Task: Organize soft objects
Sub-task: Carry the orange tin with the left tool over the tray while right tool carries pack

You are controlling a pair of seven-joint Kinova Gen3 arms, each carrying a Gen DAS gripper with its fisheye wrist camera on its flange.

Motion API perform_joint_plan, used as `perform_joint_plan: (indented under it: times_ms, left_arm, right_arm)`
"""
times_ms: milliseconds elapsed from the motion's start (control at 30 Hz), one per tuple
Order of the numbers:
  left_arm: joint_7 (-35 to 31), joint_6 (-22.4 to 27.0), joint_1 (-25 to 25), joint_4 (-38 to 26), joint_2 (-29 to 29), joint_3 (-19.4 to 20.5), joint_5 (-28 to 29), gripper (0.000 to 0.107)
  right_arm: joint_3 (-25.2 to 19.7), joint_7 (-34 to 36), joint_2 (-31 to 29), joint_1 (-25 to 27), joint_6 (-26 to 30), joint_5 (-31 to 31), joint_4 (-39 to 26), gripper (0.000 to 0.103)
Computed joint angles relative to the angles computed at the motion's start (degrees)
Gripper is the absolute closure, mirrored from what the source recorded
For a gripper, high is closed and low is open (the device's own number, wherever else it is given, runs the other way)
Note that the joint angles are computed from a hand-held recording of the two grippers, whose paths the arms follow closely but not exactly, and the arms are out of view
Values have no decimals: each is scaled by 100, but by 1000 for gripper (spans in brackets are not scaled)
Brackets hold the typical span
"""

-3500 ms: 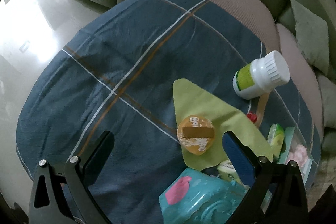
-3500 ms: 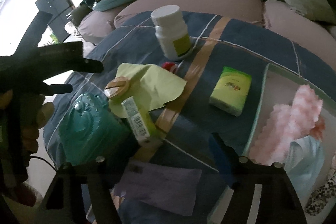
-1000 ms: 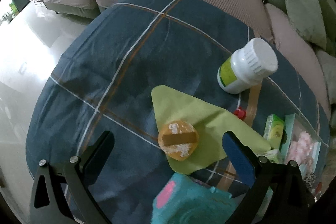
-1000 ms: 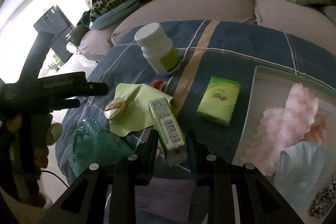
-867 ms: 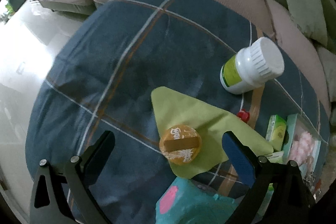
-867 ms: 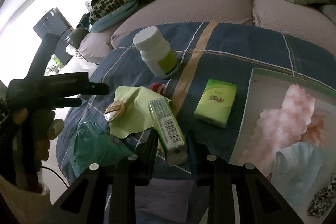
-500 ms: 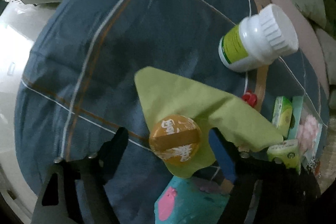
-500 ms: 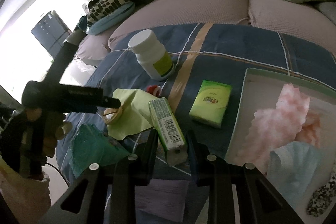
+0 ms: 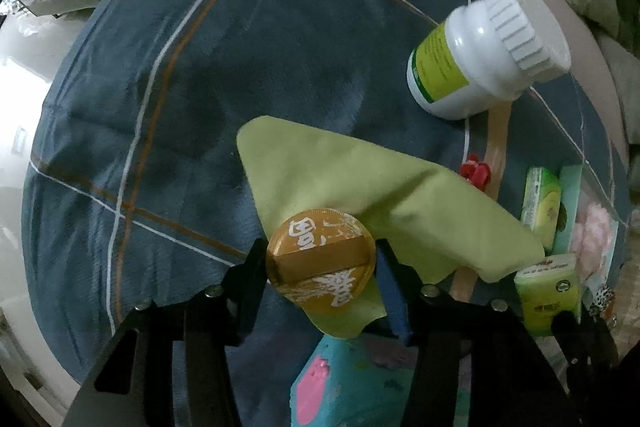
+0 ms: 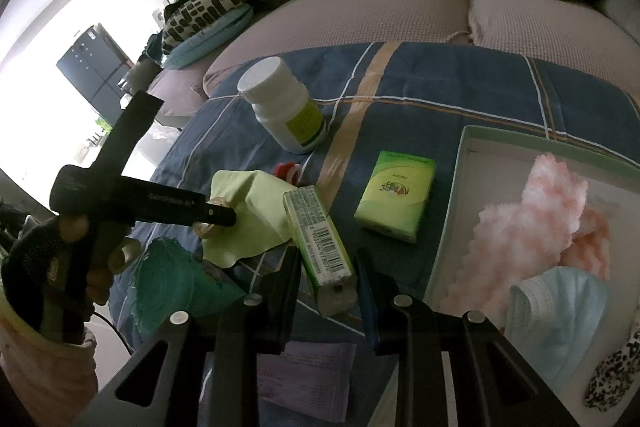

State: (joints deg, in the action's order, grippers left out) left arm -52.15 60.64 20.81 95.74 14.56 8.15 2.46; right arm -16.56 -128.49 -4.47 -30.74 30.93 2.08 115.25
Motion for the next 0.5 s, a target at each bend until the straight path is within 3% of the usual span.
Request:
perform_joint_plan:
  times_ms: [267,500]
  left_arm:
    - [554,-74,82,342,-574,-14,-327,54]
    - [1802,-26,408,404,-1252,287,-1232,54]
  right_arm:
    - [28,69,-38,12,-47,-81,40,74]
    - [-13,-18,-190,73,-86,-55,117,74]
